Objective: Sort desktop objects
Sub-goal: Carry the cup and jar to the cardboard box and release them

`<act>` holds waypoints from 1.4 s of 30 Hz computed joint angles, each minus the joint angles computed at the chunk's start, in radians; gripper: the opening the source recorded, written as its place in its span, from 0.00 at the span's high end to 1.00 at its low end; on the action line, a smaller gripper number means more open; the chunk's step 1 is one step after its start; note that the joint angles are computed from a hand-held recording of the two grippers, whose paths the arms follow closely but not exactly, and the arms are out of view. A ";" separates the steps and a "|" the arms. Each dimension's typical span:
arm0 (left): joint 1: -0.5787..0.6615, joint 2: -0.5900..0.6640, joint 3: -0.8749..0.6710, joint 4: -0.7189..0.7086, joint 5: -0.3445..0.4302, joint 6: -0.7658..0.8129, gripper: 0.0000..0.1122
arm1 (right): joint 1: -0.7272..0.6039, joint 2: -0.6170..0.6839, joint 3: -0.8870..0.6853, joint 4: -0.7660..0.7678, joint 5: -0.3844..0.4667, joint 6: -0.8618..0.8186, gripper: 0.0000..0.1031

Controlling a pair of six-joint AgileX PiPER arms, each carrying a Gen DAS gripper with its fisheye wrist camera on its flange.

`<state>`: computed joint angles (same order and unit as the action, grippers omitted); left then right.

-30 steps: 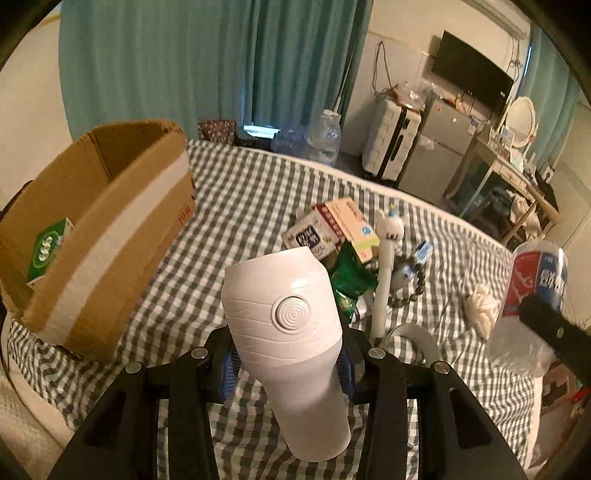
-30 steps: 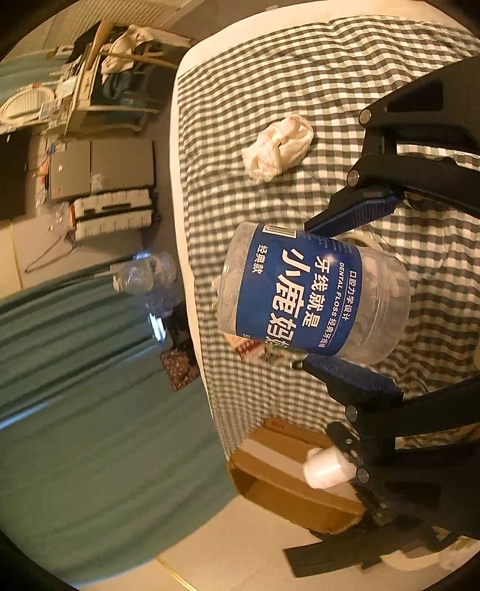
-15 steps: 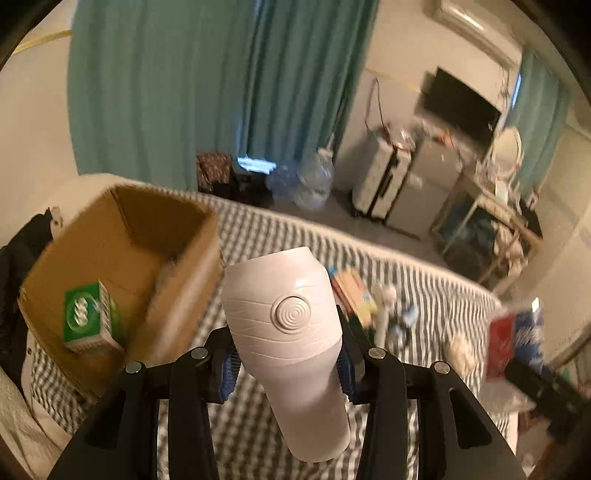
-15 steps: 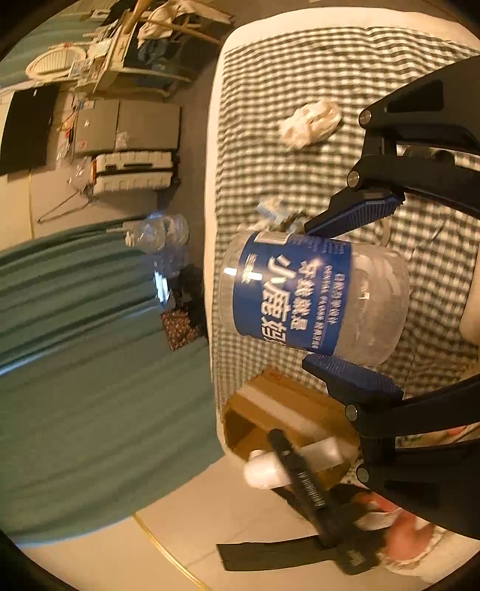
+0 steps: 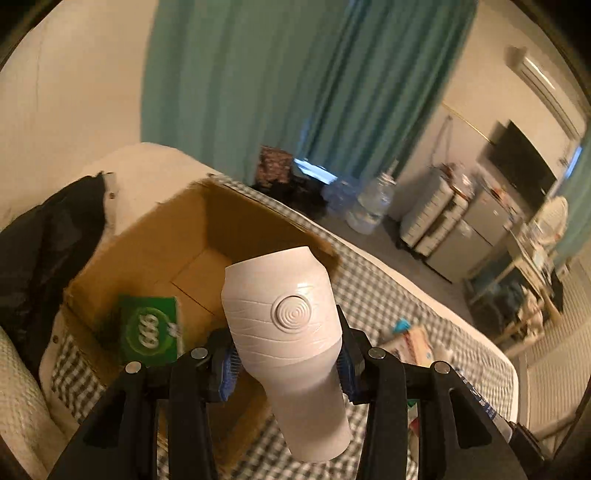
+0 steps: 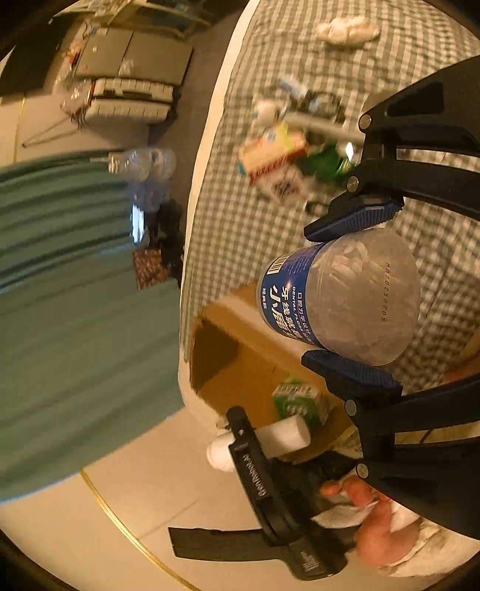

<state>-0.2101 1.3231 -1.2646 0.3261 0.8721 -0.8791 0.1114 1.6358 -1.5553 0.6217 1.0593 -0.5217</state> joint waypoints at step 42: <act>-0.501 0.196 -0.033 0.445 0.093 -0.325 0.08 | -0.539 -0.015 0.128 0.147 -0.269 -0.334 0.00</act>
